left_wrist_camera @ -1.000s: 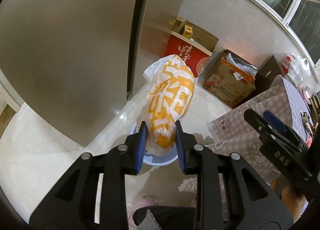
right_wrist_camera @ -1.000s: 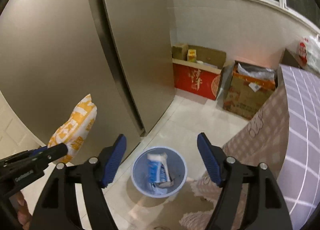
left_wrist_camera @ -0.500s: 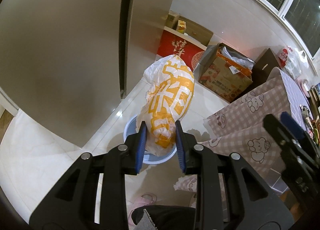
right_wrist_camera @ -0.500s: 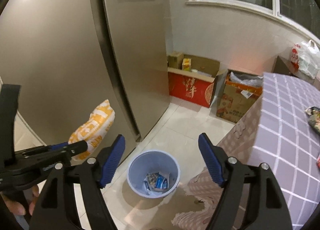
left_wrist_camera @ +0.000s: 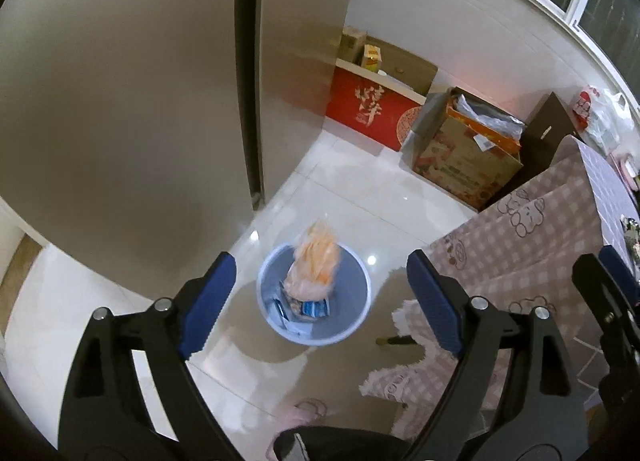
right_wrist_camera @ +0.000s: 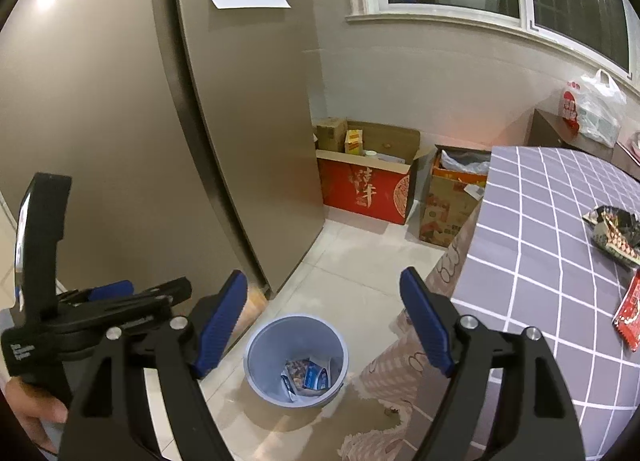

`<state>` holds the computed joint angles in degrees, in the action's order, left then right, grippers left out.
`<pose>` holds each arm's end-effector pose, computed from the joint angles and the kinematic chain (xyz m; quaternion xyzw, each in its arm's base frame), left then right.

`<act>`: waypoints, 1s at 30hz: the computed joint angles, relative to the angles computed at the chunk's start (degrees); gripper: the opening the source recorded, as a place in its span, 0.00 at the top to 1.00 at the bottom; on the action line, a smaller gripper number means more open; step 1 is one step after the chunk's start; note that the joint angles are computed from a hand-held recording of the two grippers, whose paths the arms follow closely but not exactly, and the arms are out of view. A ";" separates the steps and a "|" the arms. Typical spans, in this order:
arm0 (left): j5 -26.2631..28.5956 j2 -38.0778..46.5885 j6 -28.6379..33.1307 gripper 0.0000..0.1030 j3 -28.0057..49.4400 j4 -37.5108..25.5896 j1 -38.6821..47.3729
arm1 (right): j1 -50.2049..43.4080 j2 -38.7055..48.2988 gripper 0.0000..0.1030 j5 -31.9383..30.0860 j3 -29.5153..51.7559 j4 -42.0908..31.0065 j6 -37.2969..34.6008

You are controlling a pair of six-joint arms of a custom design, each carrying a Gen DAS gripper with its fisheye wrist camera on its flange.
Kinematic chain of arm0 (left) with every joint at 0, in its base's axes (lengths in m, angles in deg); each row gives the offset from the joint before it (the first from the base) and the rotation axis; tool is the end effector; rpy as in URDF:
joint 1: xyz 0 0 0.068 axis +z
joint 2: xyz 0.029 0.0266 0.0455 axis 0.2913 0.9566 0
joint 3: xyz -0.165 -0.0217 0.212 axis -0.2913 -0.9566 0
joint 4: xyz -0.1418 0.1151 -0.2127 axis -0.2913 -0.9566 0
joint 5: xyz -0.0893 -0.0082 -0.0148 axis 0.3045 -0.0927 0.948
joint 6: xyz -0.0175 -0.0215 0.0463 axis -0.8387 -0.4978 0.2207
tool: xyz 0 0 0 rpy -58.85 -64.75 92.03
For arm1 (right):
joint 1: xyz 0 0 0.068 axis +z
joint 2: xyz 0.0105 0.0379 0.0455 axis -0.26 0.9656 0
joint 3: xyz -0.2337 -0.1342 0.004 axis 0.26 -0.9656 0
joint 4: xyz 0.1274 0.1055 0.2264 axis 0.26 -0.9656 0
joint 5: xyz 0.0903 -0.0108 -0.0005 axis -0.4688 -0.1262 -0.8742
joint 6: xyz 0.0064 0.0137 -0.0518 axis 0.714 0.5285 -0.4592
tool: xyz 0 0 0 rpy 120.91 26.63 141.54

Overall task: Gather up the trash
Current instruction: 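Open the left gripper over the bin to drop the yellow bag, then grasp the red wrapper with the left gripper while the right gripper grasps the brown-red carton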

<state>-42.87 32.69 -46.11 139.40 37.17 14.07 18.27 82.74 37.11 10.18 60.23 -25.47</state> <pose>0.3221 -0.0181 0.1834 -0.0551 0.9509 -0.0621 0.2981 0.2844 0.1737 0.2255 -0.0085 0.9022 0.0689 0.4257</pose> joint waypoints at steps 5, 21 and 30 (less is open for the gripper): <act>-0.32 -3.65 -0.04 0.17 -1.35 -1.21 0.23 | 0.06 -0.41 0.25 -0.50 -0.32 -0.42 0.41; -3.37 -18.84 -2.63 0.17 -3.04 -8.14 -7.35 | 2.00 -16.11 0.23 3.22 -5.80 -7.03 2.67; -12.65 -18.93 -8.31 0.17 1.45 -11.27 -28.67 | -8.00 -36.45 0.21 3.52 -11.26 -20.80 0.10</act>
<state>-55.52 13.76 -54.42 140.85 25.90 -14.60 10.27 46.29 40.63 -1.08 39.43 -25.37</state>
